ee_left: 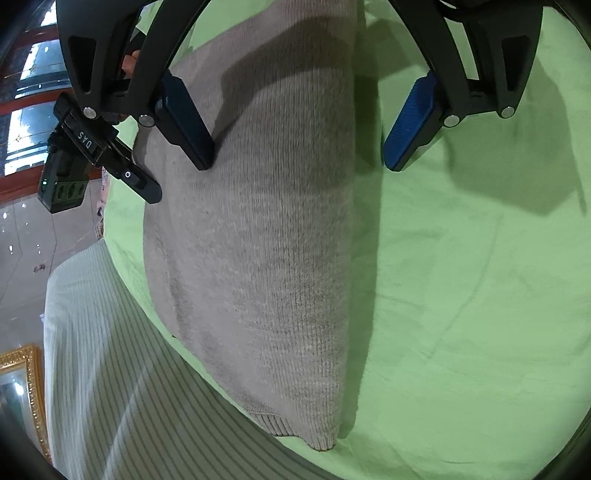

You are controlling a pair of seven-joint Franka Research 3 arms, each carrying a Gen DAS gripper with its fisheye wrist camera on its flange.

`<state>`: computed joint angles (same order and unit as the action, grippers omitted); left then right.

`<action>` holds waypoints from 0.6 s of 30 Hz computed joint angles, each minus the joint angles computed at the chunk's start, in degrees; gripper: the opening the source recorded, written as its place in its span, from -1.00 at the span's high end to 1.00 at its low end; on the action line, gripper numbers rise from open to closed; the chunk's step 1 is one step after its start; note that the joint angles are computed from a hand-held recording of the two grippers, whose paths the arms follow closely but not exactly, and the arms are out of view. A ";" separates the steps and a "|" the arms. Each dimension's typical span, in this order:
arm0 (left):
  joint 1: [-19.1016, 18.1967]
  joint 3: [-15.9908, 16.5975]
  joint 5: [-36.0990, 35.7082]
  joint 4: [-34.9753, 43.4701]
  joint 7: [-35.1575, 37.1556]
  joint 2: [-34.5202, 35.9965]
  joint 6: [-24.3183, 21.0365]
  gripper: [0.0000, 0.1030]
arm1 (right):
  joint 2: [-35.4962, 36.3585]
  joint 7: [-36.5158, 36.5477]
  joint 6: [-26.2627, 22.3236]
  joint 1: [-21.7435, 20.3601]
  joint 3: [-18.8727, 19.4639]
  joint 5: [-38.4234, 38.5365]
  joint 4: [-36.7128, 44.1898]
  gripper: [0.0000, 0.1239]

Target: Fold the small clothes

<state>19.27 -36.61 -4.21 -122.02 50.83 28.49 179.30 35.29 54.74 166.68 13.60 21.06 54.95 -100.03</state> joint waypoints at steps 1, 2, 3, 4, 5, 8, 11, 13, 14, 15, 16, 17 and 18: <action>-1.09 1.05 0.20 0.07 -0.40 -0.11 0.16 -0.84 | 0.25 0.76 -0.72 0.37 -0.46 -0.70 0.51 -0.07; -2.47 2.43 0.58 0.49 -0.82 -0.08 0.15 -0.85 | 0.29 1.00 -0.84 0.41 -0.43 -0.75 0.52 -0.06; -3.47 3.44 0.91 0.74 -1.10 -0.01 0.32 -0.85 | 0.45 0.99 -0.95 0.23 -0.17 -0.50 0.64 -0.04; -4.40 4.36 1.27 0.82 -1.40 -0.12 0.58 -0.84 | 0.78 0.51 -1.53 -0.47 0.50 0.25 0.94 0.01; -4.66 4.57 1.59 0.69 -1.44 -0.11 1.17 -0.81 | 0.94 0.01 -1.31 -0.76 1.10 1.21 0.83 0.02; -0.55 0.36 2.86 -0.10 -0.73 1.50 4.21 -0.46 | 1.19 -3.16 -1.57 -2.40 2.84 4.55 0.67 0.08; 0.27 -0.34 4.88 0.10 -2.23 2.46 5.40 -0.34 | 0.93 -5.90 -2.60 -3.41 3.66 8.36 0.33 0.25; 0.11 0.09 6.59 -0.62 -3.11 1.84 6.28 -0.22 | -0.37 -7.12 -1.71 -2.33 2.72 9.08 -0.74 0.36; 0.42 -0.08 7.38 -1.08 -3.59 1.57 6.75 -0.11 | -0.86 -7.31 -1.32 -1.73 2.31 9.30 -1.07 0.37; 0.96 -0.46 8.14 -1.72 -4.14 1.21 7.49 0.00 | -1.57 -8.44 -0.72 -1.73 2.58 10.43 -1.71 0.41; 1.60 -0.95 8.87 -2.21 -4.73 1.02 8.05 0.04 | -2.16 -9.89 -0.28 -1.94 3.03 11.98 -2.21 0.43; 2.11 -1.37 9.56 -2.68 -5.40 0.68 8.44 0.08 | -2.63 -11.39 0.28 -2.02 3.48 13.81 -2.64 0.44; 2.20 -1.40 10.22 -3.18 -6.09 0.07 8.71 0.10 | -3.09 -12.84 0.66 -2.04 3.78 15.66 -2.99 0.45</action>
